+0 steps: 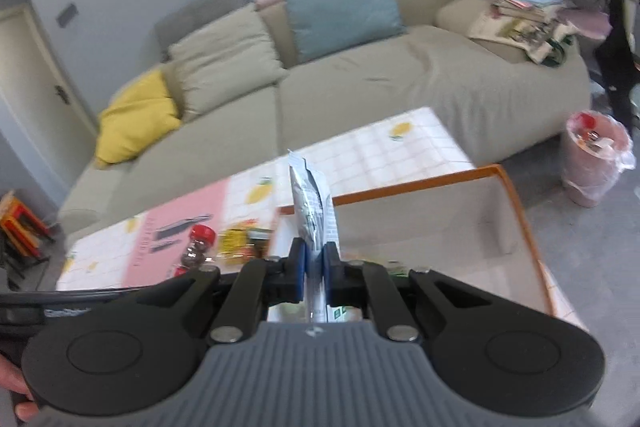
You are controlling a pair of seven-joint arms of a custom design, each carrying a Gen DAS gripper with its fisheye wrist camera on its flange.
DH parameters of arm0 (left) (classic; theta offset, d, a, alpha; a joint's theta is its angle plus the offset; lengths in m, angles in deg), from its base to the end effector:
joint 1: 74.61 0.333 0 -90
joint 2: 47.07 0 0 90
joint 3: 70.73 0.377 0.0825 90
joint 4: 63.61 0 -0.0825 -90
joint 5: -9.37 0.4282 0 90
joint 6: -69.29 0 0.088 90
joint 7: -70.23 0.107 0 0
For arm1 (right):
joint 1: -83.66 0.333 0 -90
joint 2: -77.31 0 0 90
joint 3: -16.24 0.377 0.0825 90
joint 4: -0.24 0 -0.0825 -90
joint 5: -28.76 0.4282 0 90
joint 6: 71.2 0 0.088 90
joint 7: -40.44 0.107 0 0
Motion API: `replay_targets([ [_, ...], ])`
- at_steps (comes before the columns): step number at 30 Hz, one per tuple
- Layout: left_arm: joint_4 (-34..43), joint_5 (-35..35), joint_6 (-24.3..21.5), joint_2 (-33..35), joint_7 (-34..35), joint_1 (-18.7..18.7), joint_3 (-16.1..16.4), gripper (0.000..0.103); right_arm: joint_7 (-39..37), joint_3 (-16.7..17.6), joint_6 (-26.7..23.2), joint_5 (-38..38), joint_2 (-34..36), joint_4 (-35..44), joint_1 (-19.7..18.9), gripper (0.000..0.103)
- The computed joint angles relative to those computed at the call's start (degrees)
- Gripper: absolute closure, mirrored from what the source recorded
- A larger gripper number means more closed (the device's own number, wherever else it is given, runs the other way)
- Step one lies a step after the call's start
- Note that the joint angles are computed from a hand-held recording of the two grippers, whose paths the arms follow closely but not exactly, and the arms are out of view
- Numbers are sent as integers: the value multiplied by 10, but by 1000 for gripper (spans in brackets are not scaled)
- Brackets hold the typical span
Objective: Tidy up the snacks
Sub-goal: 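Lift the bottle with the left tool while the right tool lifts the stick-snack bag toward the box, then lower the bottle and stick-snack bag into the orange box and open both tools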
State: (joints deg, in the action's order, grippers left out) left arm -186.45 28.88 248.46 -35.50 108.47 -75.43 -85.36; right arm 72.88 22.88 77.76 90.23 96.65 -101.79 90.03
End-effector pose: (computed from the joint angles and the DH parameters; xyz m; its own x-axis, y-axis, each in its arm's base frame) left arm 0.6248 -0.1940 0.4330 0.1499 -0.8960 0.4180 -0.7211 -0.3883 -0.5738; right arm 0.7201 0.1388 0.4466 0.4914 -0.7897 -0.3673 -0.7230 -0.1348 -0.6775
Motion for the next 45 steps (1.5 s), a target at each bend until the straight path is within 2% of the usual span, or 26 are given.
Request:
replay_targets([
  [5, 56, -55, -17, 67, 74, 63, -87, 69, 98, -32, -7, -117, 65, 68, 17, 97],
  [8, 96, -84, -27, 117, 106, 98, -140, 69, 159, -46, -30, -193, 104, 112, 24, 98],
  [10, 124, -93, -31, 151, 120, 109, -163, 69, 197, -57, -47, -242, 131, 145, 29, 98],
  [14, 183, -99, -52, 215, 139, 109, -186, 69, 245, -64, -78, -302, 175, 202, 26, 98],
  [18, 235, -110, -82, 265, 146, 91, -185, 69, 279, -68, -133, -343, 218, 264, 18, 98],
  [22, 263, -121, -107, 294, 158, 78, -178, 69, 311, -76, -158, -377, 247, 296, 20, 98],
  [25, 274, -132, -118, 310, 181, 81, -186, 69, 327, -68, -189, -378, 271, 328, 7, 98],
  [28, 293, -139, -134, 320, 191, 69, -175, 69, 338, -62, -219, -378, 292, 362, 0, 98],
  [32, 312, -157, -169, 324, 201, 57, -164, 69, 354, -62, -250, -390, 319, 400, 3, 98],
  [39, 317, -187, -192, 317, 229, 49, -154, 69, 369, -62, -286, -408, 344, 440, 7, 97],
  [45, 290, -203, -196, 282, 241, 47, -141, 61, 387, -61, -303, -411, 350, 451, 7, 93],
])
